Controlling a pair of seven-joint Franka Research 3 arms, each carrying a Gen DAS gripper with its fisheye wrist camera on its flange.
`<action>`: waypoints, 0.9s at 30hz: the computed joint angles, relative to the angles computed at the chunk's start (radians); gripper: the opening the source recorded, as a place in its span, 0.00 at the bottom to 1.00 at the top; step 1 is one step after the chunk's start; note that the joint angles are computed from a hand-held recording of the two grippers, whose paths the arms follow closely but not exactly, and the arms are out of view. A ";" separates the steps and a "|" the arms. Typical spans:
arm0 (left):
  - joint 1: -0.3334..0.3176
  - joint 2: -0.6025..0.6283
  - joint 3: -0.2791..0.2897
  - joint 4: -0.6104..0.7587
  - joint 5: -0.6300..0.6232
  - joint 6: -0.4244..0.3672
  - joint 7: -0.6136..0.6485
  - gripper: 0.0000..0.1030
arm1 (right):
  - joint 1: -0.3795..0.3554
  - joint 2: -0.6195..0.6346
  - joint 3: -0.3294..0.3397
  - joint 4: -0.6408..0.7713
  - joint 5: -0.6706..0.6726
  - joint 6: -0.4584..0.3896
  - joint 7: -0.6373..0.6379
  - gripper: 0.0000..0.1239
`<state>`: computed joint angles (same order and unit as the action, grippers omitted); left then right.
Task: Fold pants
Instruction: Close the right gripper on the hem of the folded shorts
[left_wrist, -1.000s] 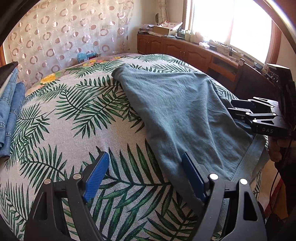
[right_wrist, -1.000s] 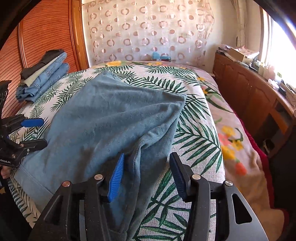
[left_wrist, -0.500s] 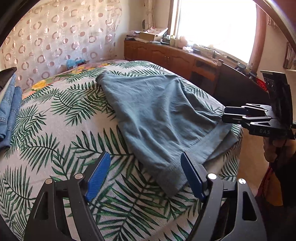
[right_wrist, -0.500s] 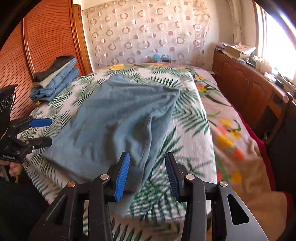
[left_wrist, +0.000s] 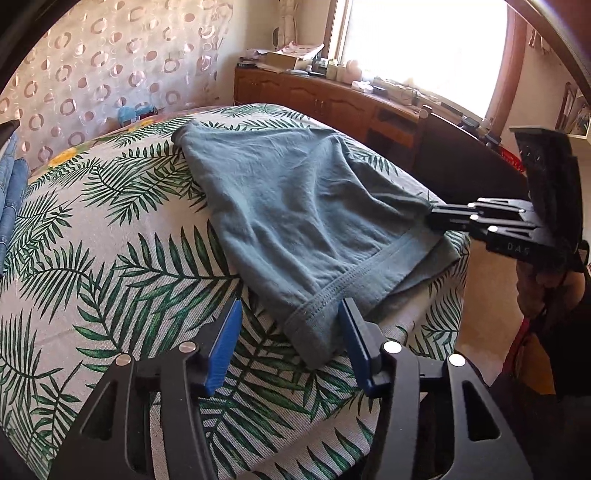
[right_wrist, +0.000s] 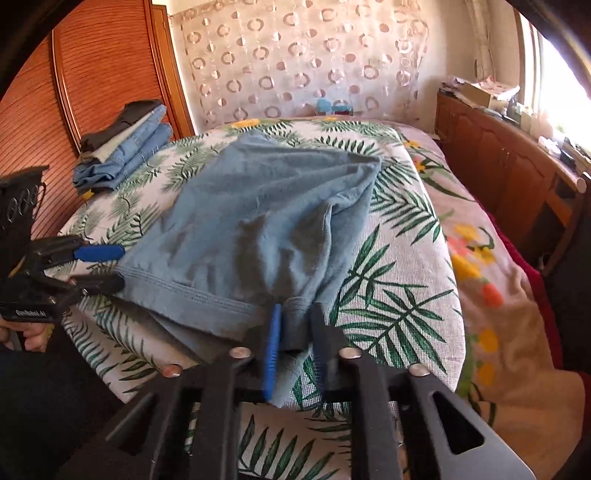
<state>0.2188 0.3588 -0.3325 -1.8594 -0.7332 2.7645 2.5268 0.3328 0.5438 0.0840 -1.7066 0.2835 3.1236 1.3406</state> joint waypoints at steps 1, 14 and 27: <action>-0.003 0.001 0.003 0.000 0.006 -0.001 -0.006 0.54 | -0.003 -0.006 0.005 -0.009 0.003 0.012 -0.003 0.09; 0.011 -0.005 -0.010 0.003 -0.080 -0.034 0.086 0.27 | -0.110 -0.079 0.149 -0.113 0.053 0.055 -0.094 0.06; -0.025 -0.053 0.036 -0.016 -0.150 -0.045 0.146 0.20 | -0.054 -0.090 0.090 -0.098 0.069 -0.013 -0.112 0.06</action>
<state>0.1940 0.3055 -0.2963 -1.8759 -0.8831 2.7198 2.6728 0.2789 0.4537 0.1737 -1.8048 0.3524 3.1104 1.2289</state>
